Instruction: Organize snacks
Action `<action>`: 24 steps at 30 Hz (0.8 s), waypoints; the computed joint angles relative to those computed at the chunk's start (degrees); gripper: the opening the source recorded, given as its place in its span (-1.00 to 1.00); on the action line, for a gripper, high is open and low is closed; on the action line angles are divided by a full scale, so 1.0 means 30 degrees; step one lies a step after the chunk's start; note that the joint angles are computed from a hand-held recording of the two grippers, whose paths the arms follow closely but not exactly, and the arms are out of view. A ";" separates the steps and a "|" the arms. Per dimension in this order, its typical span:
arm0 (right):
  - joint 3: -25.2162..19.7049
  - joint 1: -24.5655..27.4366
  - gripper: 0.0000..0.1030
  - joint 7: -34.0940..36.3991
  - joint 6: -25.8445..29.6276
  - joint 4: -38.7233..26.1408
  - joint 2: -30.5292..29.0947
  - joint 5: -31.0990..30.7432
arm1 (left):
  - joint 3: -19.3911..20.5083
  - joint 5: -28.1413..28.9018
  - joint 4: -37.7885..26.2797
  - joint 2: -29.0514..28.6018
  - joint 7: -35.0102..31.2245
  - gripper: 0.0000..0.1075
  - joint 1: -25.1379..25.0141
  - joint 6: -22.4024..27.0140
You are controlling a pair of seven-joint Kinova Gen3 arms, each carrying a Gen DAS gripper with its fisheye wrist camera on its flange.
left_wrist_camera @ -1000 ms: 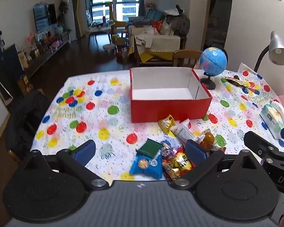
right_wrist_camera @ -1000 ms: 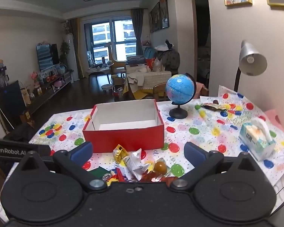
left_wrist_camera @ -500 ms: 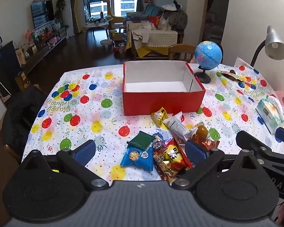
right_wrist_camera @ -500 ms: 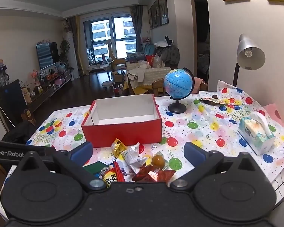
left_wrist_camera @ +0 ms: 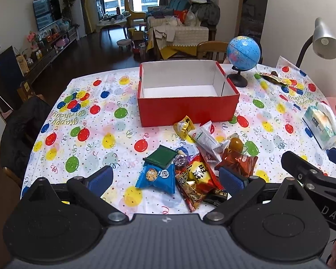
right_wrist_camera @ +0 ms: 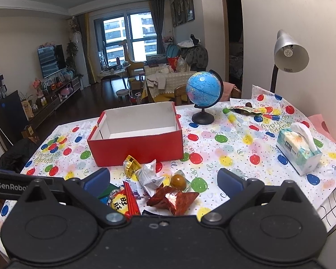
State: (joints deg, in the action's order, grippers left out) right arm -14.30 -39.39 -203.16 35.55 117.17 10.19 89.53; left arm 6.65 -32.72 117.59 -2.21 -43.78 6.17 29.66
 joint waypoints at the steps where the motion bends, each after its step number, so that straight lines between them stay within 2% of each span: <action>1: -0.0026 -0.0052 0.98 -0.0135 0.0099 0.0039 0.0012 0.0061 | 0.0060 -0.0152 -0.0002 0.0003 0.0248 0.89 0.0016 0.0042; 8: 0.0045 0.0247 0.98 -0.0101 -0.0420 0.0256 -0.0164 0.0062 | 0.0410 -0.0946 -0.0022 -0.0067 0.1521 0.89 0.0331 0.0354; 16: -0.0131 0.0639 0.97 -0.1010 -0.0581 0.0837 -0.0509 0.1072 | 0.0651 -0.1557 0.0004 -0.0271 0.2573 0.89 0.0578 0.0675; 24: -0.0283 0.0693 0.97 -0.0919 -0.0582 0.0871 -0.0602 0.0883 | 0.0717 -0.1527 0.0084 -0.0379 0.2599 0.89 0.0562 0.0692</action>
State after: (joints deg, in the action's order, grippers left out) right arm -15.15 -37.31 -205.91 33.81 119.78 8.38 92.17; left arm 8.80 -37.30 117.84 -3.35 -35.99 7.85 31.74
